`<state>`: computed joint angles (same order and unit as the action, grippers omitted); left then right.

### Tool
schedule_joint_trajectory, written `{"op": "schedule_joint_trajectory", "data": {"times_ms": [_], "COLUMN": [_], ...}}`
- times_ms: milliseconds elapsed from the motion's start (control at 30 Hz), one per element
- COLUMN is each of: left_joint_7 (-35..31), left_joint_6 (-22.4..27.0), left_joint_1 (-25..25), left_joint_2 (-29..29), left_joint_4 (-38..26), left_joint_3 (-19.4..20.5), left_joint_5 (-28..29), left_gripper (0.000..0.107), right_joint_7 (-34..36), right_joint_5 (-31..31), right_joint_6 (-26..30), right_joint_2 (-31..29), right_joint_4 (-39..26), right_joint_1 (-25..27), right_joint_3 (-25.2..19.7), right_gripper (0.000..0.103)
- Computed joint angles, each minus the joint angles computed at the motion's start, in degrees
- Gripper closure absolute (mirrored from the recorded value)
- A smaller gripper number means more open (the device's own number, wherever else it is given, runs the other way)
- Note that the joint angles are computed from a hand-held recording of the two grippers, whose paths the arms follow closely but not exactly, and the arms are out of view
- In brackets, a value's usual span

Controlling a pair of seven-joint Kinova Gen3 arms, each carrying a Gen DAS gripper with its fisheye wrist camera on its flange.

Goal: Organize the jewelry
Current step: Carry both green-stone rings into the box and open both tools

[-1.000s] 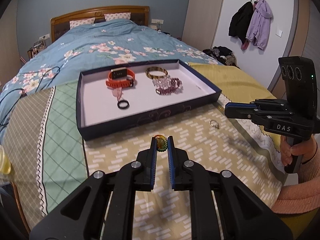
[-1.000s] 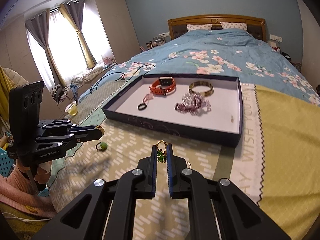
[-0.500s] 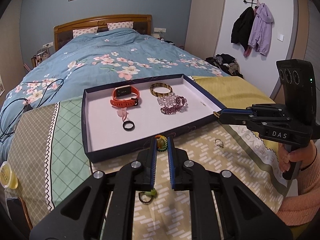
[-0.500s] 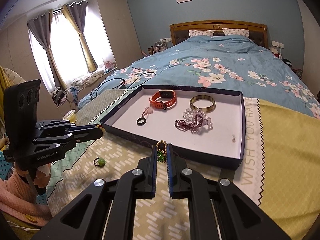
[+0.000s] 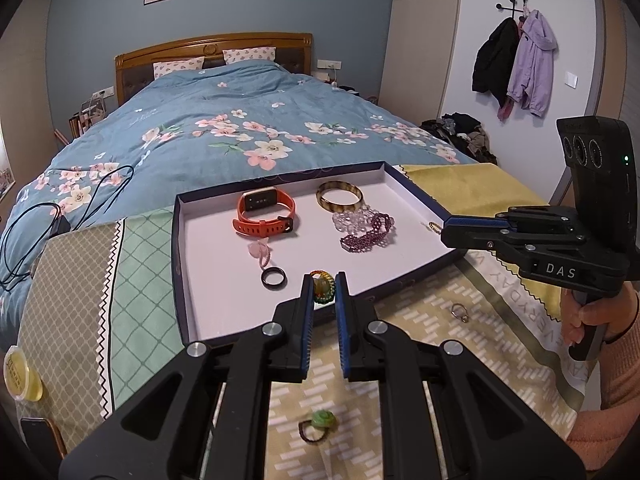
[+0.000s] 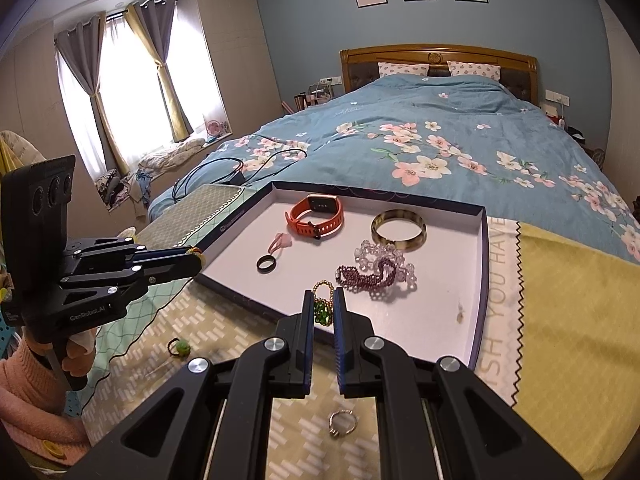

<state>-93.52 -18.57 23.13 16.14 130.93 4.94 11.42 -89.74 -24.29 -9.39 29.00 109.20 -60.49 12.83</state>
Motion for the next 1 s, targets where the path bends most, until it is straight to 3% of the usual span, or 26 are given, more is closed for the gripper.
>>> {"op": "schedule_joint_trajectory", "data": {"times_ms": [167, 1000], "left_joint_7": [0.32, 0.64], "left_joint_6": [0.56, 5.97], "left_joint_1": [-0.64, 0.06], "left_joint_2": [1.10, 6.40], "left_joint_4": [-1.46, -8.48], "left_joint_3": [-0.07, -2.75], "left_joint_5": [-0.62, -0.52], "left_gripper": [0.097, 0.097], "right_joint_7": [-0.87, -12.80], "right_joint_5": [2.28, 15.95], "right_joint_6": [1.53, 9.67], "right_joint_2": [0.70, 6.01], "right_joint_4": [-2.07, -10.59], "right_joint_1": [3.46, 5.85], "right_joint_3": [-2.79, -2.19], "right_gripper": [0.095, 0.095]}}
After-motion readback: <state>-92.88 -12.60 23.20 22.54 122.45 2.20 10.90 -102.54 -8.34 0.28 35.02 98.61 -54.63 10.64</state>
